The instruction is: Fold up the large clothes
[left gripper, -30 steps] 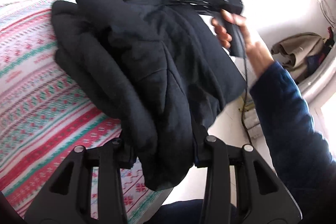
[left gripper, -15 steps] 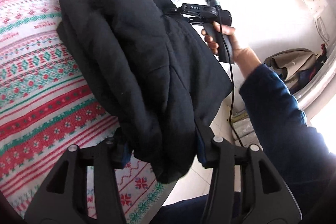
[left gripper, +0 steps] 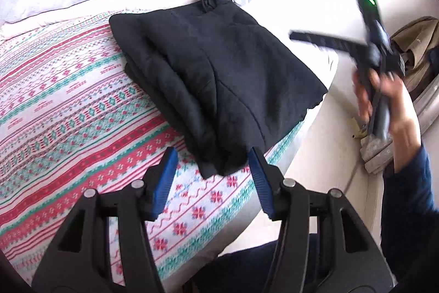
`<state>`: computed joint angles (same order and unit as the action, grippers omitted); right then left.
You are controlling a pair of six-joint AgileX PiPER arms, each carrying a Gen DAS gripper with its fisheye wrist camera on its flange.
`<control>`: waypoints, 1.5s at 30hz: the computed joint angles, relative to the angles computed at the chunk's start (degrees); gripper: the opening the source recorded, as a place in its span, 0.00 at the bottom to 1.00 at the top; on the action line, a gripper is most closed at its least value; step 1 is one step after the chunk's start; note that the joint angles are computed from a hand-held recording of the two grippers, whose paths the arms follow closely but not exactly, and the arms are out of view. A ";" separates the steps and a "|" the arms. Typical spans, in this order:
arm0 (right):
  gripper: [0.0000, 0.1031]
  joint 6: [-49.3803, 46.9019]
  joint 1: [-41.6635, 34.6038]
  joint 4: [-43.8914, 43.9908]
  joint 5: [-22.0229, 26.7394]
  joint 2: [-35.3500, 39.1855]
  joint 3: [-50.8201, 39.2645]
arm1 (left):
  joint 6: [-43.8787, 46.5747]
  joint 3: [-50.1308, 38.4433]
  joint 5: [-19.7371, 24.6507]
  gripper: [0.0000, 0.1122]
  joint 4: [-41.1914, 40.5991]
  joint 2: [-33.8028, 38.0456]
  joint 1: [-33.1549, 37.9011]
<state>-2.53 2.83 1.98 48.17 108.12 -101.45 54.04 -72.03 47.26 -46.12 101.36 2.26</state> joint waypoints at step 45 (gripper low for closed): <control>0.83 76.67 41.90 -44.83 8.50 -38.20 46.51 | -42.31 26.73 -25.00 0.77 35.94 -29.81 -13.91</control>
<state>74.14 44.73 -42.85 56.67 69.92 -54.95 11.73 -45.30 22.26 -10.19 71.55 -11.65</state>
